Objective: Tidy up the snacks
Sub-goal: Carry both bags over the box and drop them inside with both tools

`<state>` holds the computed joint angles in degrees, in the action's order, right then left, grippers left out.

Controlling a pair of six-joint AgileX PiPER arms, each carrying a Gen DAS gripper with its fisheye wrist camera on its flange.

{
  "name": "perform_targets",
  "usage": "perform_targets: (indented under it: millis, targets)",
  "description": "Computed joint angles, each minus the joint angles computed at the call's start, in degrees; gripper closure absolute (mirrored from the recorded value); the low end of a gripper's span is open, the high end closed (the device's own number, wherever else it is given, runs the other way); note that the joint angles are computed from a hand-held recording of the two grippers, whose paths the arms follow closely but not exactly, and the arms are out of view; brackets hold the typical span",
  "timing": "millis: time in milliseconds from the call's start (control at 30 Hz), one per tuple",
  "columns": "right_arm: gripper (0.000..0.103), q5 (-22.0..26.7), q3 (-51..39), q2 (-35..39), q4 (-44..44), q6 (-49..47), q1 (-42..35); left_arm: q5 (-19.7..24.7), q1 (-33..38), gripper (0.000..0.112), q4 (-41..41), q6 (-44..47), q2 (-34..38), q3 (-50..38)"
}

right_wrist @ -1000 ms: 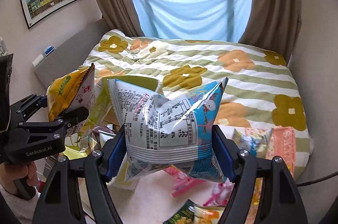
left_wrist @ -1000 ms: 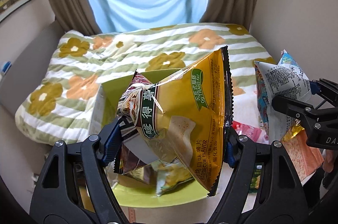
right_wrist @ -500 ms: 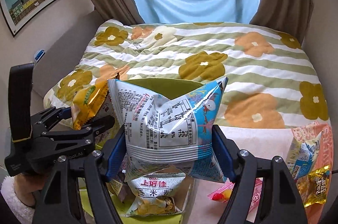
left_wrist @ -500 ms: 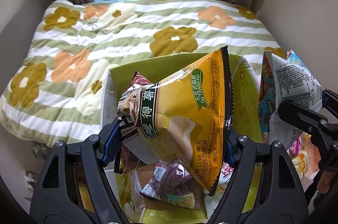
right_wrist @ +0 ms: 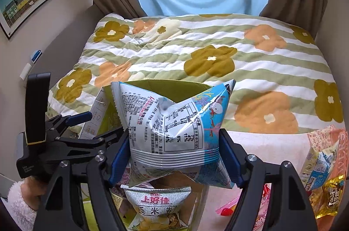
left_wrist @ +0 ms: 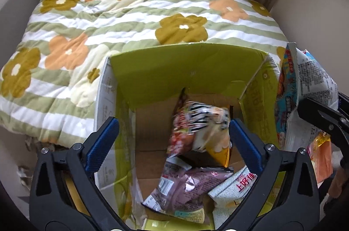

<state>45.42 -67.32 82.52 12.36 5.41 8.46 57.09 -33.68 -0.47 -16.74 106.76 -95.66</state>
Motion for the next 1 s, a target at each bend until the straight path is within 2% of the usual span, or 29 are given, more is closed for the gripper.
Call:
perform_targets:
  millis: [67,133,233,467,567,700,800,1000]
  targets:
    - [0.032,-0.1,-0.2,0.8,1.4,-1.4,-0.2,-1.7,1.5,0.012,-4.9,1.3,-3.8,4.9]
    - [0.032,0.1,-0.9,1.7,2.2,-2.8,0.2,-3.1,1.9,0.012,-6.3,0.2,-7.6,9.5]
    - [0.032,0.4,-2.2,3.1,0.8,-2.7,1.6,-3.4,0.7,0.012,-3.1,-3.1,-10.6,12.6]
    - [0.029,0.0,-5.0,6.6,0.2,-2.9,3.1,-2.2,-1.8,0.012,2.0,-6.3,-12.2,13.2]
    - [0.023,-0.9,-5.6,7.6,1.6,-4.2,2.7,-2.1,-2.4,0.012,3.4,-7.5,-12.9,13.7]
    - [0.004,-4.4,-3.7,6.3,4.2,-5.3,2.5,-1.5,-3.1,0.012,4.4,-8.5,-13.6,14.2]
    - [0.004,-5.2,-2.0,4.4,3.3,-4.5,3.3,-1.5,-3.7,0.012,4.5,-8.9,-14.4,15.1]
    - [0.004,-2.4,-0.5,1.9,1.2,-2.2,5.1,-0.9,-5.8,0.012,6.6,-11.0,-16.6,16.3]
